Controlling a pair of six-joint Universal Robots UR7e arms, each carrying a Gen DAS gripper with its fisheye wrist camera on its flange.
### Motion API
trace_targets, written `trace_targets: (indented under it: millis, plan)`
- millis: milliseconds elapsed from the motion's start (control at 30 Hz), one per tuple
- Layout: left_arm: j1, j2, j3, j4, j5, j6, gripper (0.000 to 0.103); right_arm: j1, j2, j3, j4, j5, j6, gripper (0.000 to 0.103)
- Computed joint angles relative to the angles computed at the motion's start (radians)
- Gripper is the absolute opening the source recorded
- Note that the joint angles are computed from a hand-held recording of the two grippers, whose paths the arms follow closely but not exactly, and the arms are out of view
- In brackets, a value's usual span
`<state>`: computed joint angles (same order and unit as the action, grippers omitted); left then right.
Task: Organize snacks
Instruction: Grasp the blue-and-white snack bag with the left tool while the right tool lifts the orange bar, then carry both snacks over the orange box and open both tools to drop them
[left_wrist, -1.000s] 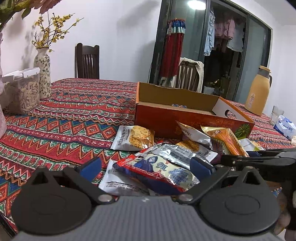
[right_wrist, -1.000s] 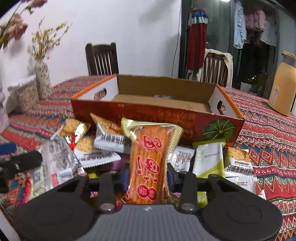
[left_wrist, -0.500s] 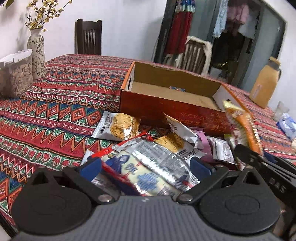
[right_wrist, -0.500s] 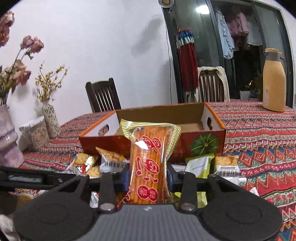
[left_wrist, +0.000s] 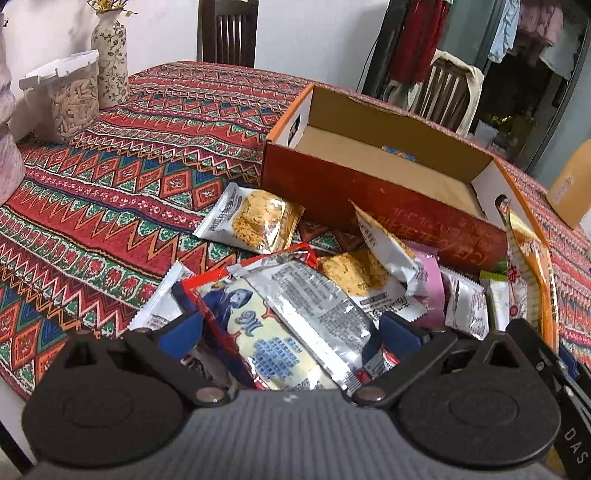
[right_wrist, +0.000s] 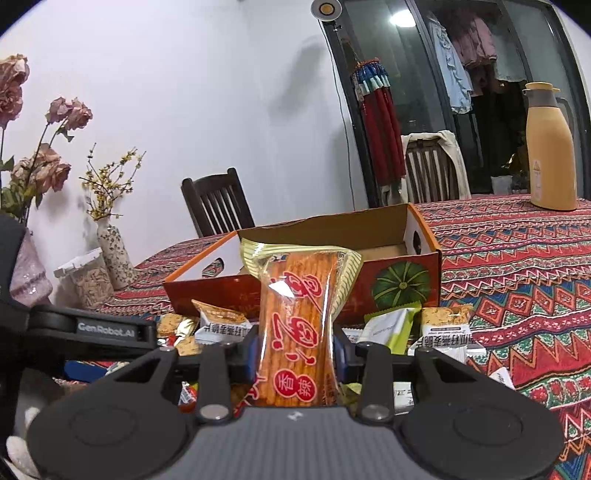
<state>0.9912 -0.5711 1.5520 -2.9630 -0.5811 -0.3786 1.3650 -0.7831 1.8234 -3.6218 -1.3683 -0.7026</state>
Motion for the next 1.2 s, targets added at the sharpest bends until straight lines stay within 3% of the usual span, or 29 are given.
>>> trace_targets:
  millis: [133,467,700,933,1200]
  plan:
    - [0.001,-0.003,0.002,0.015,-0.009,-0.010,0.101,-0.007,-0.008,0.015,0.003,0.023,-0.005,0.037]
    - [0.001,-0.016,0.059,-0.133,-0.050,0.119,0.069,-0.014,-0.018,0.047,-0.037,0.026,0.012,0.037]
    - [-0.003,-0.027,0.108,-0.269,-0.045,0.222,0.066,-0.005,-0.022,0.072,-0.079,0.008,0.007,0.037]
    - [-0.026,-0.027,0.139,-0.460,-0.056,0.408,0.066,0.013,-0.021,0.076,-0.131,-0.013,0.004,0.037]
    - [-0.040,0.006,0.053,-0.569,-0.113,0.584,0.066,0.052,-0.002,0.002,-0.127,-0.051,-0.004,0.037]
